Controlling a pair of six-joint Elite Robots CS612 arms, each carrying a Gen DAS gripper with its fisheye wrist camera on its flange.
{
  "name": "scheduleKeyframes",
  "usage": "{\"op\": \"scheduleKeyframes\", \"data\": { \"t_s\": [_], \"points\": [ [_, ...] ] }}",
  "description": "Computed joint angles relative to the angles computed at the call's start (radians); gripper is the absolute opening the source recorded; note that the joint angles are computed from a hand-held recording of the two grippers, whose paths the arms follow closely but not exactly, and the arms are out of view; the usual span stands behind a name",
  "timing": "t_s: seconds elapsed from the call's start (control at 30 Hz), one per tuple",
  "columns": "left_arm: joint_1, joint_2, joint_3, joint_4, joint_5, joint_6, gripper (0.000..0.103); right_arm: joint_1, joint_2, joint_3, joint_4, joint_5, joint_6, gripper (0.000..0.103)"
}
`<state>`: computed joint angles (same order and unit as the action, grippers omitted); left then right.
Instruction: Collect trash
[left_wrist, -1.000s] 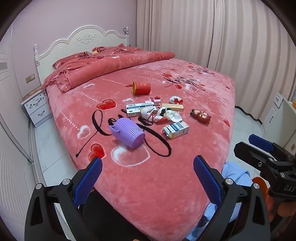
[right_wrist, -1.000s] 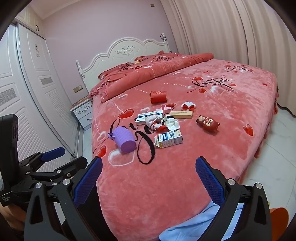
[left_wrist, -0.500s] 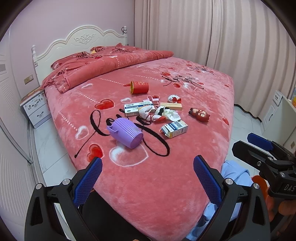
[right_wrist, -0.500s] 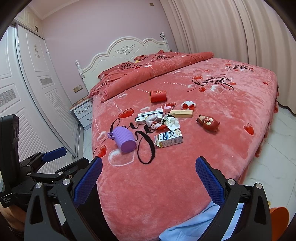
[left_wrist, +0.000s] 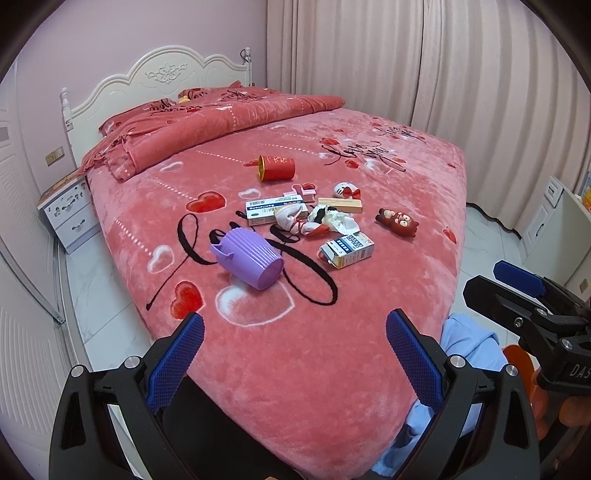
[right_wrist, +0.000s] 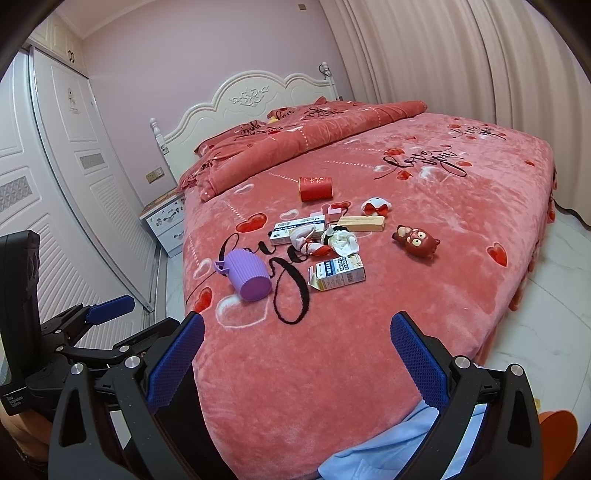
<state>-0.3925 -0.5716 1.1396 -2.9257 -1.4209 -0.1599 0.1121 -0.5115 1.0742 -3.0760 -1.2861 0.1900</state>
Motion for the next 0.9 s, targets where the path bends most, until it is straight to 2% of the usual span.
{"op": "scheduleKeyframes", "data": {
  "t_s": [0.9],
  "points": [
    [0.001,-0.002,0.003,0.03,-0.002,0.004,0.097,-0.001,0.002,0.006,0.01,0.001,0.01,0.098]
  ]
}}
